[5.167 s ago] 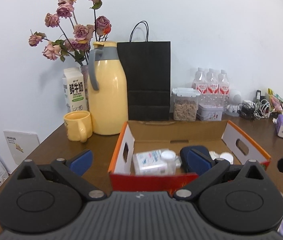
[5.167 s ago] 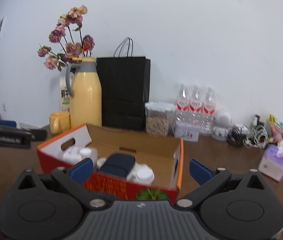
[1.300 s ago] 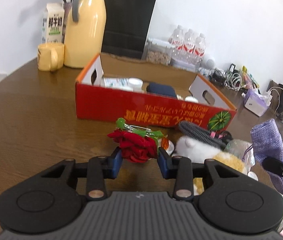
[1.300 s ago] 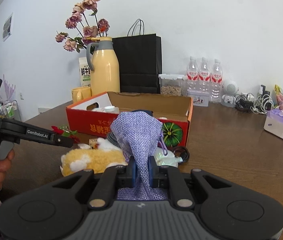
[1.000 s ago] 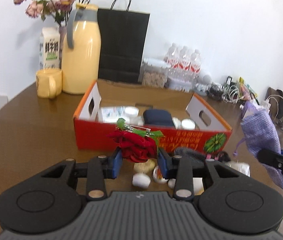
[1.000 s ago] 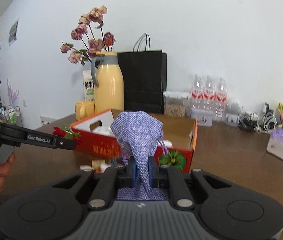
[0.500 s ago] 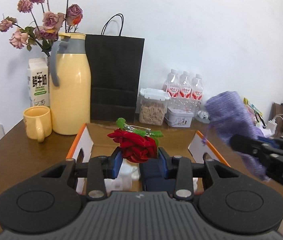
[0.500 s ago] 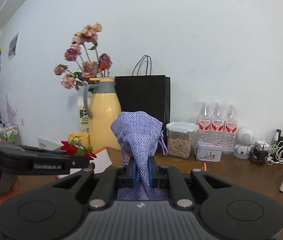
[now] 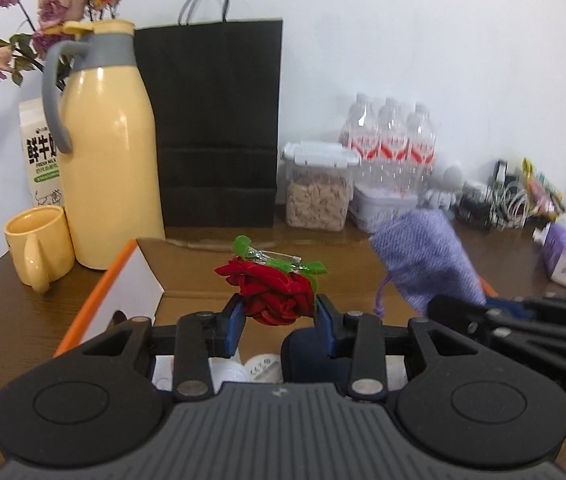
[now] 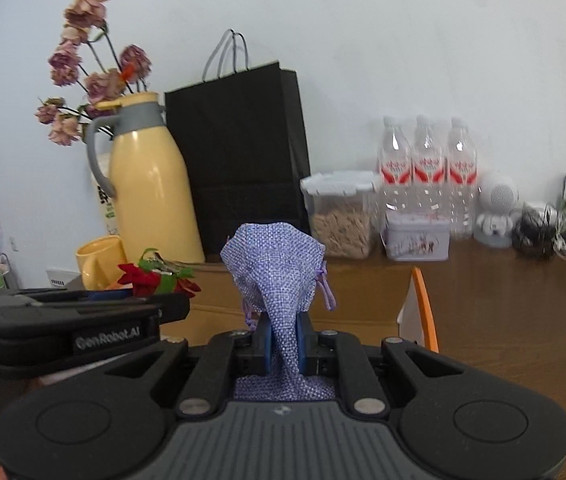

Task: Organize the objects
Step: 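Carry the red rose and purple bag into the box and open both grippers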

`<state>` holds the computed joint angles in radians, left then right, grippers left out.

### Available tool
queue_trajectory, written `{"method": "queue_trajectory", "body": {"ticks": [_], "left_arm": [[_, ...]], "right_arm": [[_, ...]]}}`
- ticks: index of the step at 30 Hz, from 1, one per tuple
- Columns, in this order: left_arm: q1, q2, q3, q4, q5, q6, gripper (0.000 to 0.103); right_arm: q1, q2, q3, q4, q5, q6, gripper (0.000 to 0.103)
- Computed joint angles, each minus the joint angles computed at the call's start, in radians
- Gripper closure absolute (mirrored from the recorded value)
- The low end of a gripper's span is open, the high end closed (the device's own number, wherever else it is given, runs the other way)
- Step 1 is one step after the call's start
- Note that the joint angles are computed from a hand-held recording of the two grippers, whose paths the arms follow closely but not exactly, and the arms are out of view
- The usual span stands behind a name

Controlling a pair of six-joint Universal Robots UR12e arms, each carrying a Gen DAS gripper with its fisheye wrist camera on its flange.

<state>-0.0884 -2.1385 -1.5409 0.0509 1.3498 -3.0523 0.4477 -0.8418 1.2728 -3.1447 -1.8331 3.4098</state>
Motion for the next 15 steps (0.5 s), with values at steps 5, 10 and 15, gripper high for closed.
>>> {"method": "queue_trajectory", "body": {"ticks": [5,10,15], "left_arm": [[-0.001,-0.005,-0.009,0.011,0.012,0.029,0.063],[-0.005,-0.005,-0.018,0.066,0.055,0.026,0.028],[-0.012,-0.013,-0.021,0.142,0.137,0.003,0.000]], "right_arm": [[0.000,0.000,0.002,0.034,0.002,0.005,0.089],[0.007,-0.004,0.011,0.029,-0.030,0.002,0.064],[0.013,-0.004,0.015,0.011,-0.070,-0.003,0.026]]}}
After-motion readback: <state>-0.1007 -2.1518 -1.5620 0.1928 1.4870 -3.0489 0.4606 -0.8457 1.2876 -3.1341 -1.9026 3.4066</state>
